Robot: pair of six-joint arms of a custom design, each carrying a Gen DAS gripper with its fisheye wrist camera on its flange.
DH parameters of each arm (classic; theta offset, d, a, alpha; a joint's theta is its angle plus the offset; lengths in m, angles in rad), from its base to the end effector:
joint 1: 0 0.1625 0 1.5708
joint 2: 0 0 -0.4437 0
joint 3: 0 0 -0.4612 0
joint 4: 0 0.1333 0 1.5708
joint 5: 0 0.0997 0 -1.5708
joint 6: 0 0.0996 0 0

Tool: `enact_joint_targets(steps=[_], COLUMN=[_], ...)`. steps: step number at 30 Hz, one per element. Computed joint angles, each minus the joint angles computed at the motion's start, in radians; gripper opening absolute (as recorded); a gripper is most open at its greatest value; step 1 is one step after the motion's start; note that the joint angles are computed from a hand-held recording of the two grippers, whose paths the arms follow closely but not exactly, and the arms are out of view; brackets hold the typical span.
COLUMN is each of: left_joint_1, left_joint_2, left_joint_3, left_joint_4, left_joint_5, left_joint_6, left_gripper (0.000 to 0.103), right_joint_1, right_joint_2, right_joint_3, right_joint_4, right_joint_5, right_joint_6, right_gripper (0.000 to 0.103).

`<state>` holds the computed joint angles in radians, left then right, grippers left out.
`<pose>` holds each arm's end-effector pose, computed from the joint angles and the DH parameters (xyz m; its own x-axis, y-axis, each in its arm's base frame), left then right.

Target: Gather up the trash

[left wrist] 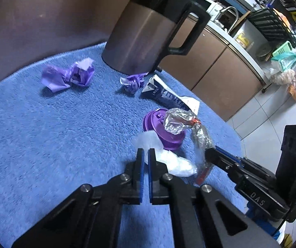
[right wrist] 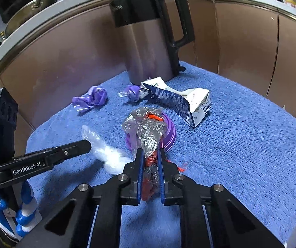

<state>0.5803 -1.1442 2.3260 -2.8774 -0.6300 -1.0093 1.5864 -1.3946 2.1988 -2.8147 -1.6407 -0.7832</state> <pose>-0.2714 -0.4336 0.0939 -0.9192 -0.2275 -0.3215 0.0972 0.6600 -0.7449 0.1346 -0.5282 0.2197 -0.6972 -0.6283 0.3451 -0.7141 0.6512 -0.2571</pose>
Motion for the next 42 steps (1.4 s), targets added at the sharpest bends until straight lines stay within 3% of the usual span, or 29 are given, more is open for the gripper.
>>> enact_joint_targets(steps=[11,16,18,19,20,22,28,35,40,42], left_joint_1=[-0.187,-0.209,-0.205,-0.194,-0.186,-0.164,-0.065,0.049,0.045,0.032], left_joint_2=[-0.130,-0.164,-0.165,-0.163,-0.159,-0.153,-0.122,-0.034,0.016,0.025], left_joint_3=[0.048,0.062,0.063,0.065,0.067,0.078,0.091,0.040,0.032,0.030], left_joint_4=[0.341,0.363,0.383,0.370,0.358,0.333,0.178,-0.009,-0.043,-0.019], left_joint_5=[0.073,0.073,0.073,0.066,0.064,0.072,0.037,-0.047,-0.063,-0.049], left_joint_6=[-0.250,-0.310,-0.336,-0.339,-0.341,-0.367,-0.339,-0.122,-0.024,-0.011], left_gripper=[0.002,0.005,0.008,0.015,0.031,0.046,0.046,0.046,0.044,0.033], right_joint_1=[-0.009,-0.029,-0.042,-0.053,-0.062,-0.083,-0.136,-0.188,-0.206,-0.208], right_joint_2=[-0.251,-0.362,-0.389,-0.406,-0.419,-0.439,-0.454,-0.429,-0.412,-0.407], right_joint_3=[0.117,0.151,0.156,0.159,0.161,0.164,0.155,0.144,0.139,0.137], right_joint_4=[0.084,0.138,0.155,0.164,0.171,0.183,0.194,0.181,0.171,0.166], right_joint_5=[0.065,0.099,0.112,0.120,0.126,0.136,0.150,0.148,0.141,0.140], right_joint_6=[-0.033,-0.043,-0.048,-0.051,-0.055,-0.065,-0.083,-0.075,-0.074,-0.072], right_gripper=[0.012,0.012,0.012,0.012,0.012,0.012,0.012,0.012,0.012,0.012])
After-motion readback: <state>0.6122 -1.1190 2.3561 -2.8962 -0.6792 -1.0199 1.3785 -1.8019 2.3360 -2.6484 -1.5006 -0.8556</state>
